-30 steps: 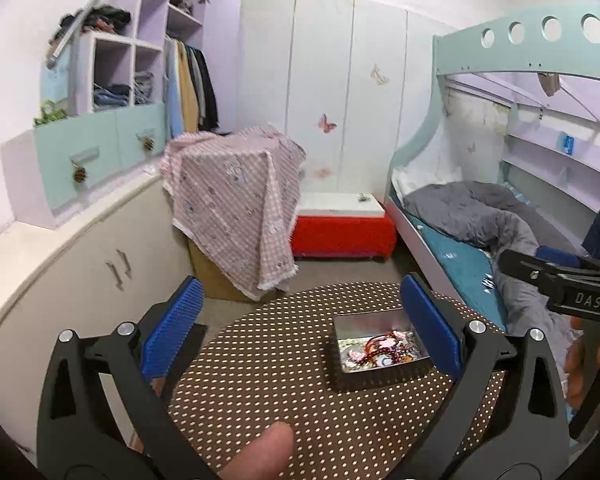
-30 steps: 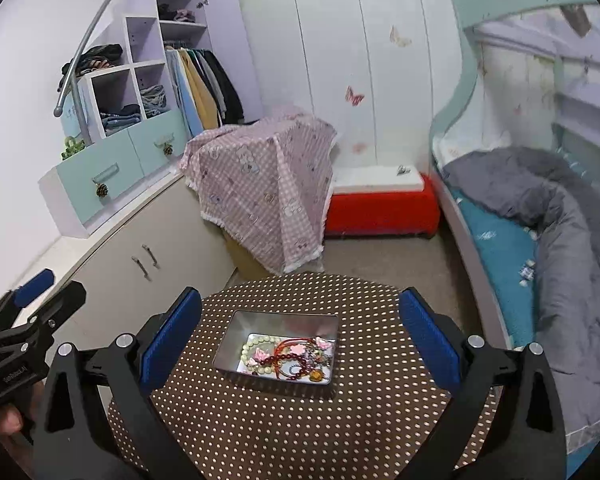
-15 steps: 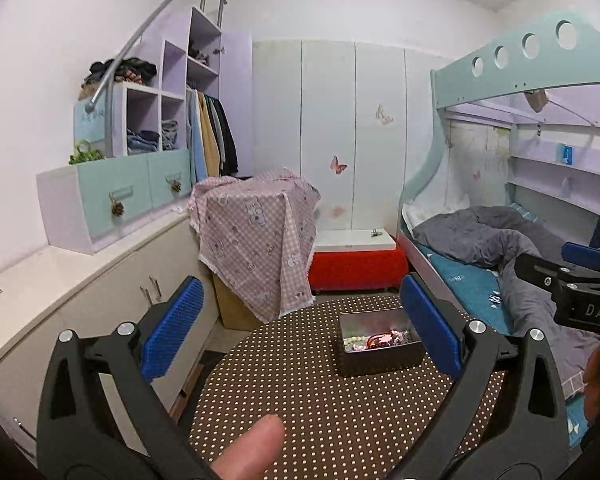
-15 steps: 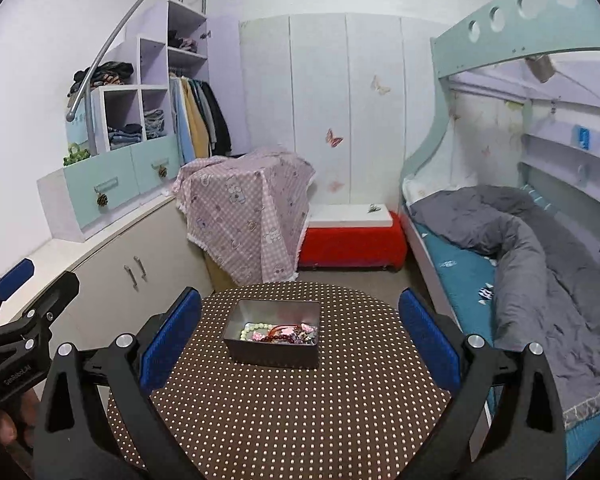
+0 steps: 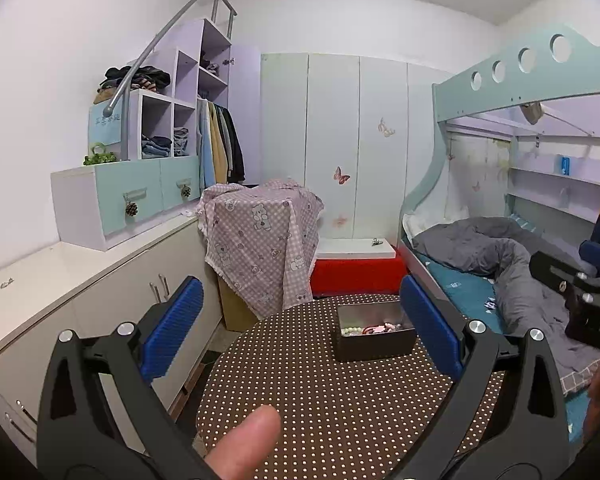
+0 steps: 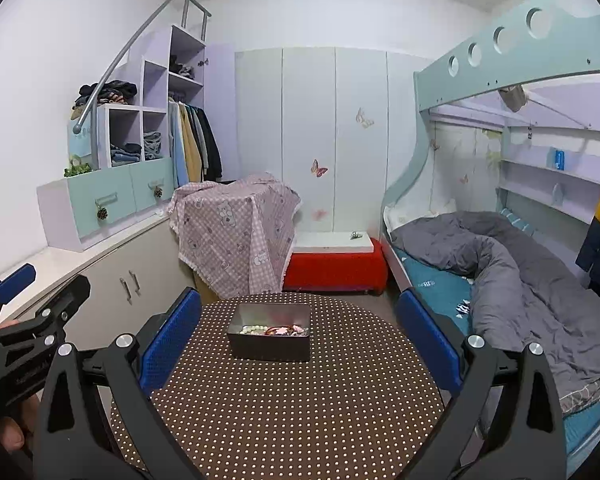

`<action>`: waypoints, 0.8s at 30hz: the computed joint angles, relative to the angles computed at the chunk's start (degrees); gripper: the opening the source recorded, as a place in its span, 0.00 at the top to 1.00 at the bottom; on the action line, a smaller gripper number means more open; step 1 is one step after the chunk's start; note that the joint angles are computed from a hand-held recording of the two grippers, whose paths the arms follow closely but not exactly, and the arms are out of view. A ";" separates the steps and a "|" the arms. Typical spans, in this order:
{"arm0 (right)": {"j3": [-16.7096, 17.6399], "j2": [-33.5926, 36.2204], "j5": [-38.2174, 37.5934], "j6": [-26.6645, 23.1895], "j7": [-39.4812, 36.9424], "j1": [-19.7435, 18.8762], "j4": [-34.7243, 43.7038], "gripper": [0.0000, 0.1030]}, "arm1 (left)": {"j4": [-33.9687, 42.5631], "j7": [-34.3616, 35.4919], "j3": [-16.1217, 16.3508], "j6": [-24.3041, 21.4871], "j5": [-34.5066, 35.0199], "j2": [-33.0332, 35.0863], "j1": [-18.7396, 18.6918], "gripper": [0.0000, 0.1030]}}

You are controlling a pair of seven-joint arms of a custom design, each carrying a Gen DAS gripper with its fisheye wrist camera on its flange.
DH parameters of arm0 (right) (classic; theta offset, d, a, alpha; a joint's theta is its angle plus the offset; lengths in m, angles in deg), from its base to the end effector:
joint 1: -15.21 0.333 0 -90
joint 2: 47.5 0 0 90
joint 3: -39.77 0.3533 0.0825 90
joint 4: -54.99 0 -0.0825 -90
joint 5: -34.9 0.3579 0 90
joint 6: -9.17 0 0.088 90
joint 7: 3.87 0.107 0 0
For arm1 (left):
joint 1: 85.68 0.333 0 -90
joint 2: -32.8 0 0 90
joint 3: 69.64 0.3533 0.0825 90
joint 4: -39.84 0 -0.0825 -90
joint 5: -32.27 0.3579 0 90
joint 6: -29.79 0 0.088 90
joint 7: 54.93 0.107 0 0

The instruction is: Organize jewelry

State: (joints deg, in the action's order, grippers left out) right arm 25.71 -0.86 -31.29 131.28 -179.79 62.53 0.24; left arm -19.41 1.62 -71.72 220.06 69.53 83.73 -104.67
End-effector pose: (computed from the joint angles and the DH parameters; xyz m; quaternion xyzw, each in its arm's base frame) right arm 0.6437 0.4813 0.4992 -0.4258 0.6808 -0.4925 0.3357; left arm 0.7332 -0.3346 0.4956 -0.4030 0.6626 -0.5370 0.3320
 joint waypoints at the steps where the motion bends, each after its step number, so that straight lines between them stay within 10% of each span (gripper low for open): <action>1: -0.14 -0.35 -0.42 0.08 0.65 0.45 -0.71 0.08 | -1.25 -1.14 2.42 1.17 -0.50 -0.75 -1.19 0.06; 7: -0.20 -0.40 -1.88 -1.21 0.59 1.80 -0.79 0.08 | -8.90 -3.94 14.35 6.83 -5.00 -4.33 -7.86 0.06; 24: 0.82 0.02 -0.39 -0.50 1.00 1.15 -1.42 0.08 | -13.65 4.38 15.17 9.23 -14.58 -6.07 -9.69 0.06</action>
